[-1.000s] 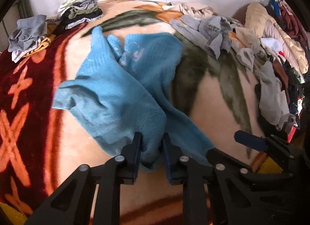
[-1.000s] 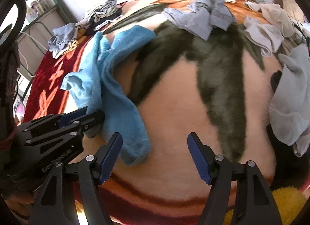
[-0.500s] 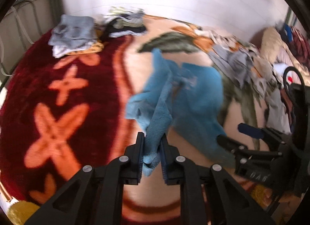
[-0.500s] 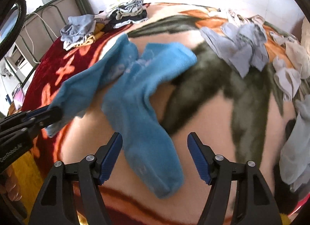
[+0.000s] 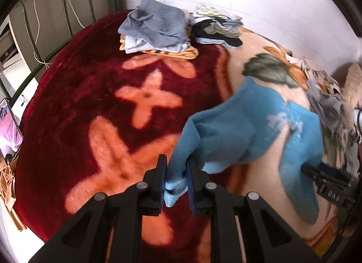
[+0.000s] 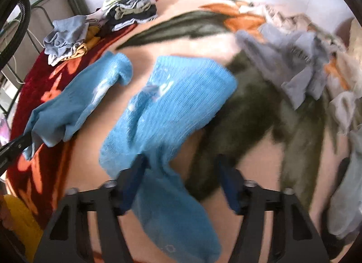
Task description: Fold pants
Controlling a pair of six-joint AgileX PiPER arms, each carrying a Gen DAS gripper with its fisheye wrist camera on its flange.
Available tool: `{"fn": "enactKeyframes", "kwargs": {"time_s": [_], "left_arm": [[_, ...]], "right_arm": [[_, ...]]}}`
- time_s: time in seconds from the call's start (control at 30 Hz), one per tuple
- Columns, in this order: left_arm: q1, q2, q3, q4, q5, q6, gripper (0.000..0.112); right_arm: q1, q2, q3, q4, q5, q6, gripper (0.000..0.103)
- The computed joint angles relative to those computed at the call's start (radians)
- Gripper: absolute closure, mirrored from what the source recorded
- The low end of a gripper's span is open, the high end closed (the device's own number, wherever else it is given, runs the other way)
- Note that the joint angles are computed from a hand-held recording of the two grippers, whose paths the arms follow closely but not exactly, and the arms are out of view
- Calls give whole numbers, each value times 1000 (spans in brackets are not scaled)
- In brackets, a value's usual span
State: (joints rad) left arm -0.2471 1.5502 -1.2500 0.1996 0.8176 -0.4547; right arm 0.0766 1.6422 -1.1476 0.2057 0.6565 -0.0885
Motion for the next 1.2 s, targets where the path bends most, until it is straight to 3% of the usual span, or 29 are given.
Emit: {"fn": "enactKeyframes", "kwargs": {"time_s": [0.07, 0.17, 0.33, 0.43, 0.5, 0.6, 0.7, 0.83, 1.2], "left_arm": [[11, 16, -19, -8, 5, 9, 95], [18, 26, -38, 10, 8, 3, 89], [45, 31, -62, 11, 11, 6, 86], [85, 21, -58, -77, 2, 55, 84], [120, 13, -50, -163, 1, 103, 82], [125, -8, -32, -160, 5, 88, 81], [117, -26, -14, -128, 8, 64, 74], [108, -32, -2, -116, 8, 58, 68], [148, 34, 22, -207, -47, 101, 66]], "right_arm": [[-19, 8, 8, 68, 10, -63, 85], [-11, -30, 38, -32, -18, -6, 95], [-52, -86, 45, -324, 4, 165, 95], [-123, -100, 29, -336, 39, 115, 94], [-158, -103, 10, -325, 69, 76, 89], [-161, -135, 7, -378, 81, 117, 77], [-133, -173, 3, -388, 85, 134, 72], [-79, -170, -41, -286, 98, 73, 66], [172, 64, -264, -301, 53, 159, 66]]}}
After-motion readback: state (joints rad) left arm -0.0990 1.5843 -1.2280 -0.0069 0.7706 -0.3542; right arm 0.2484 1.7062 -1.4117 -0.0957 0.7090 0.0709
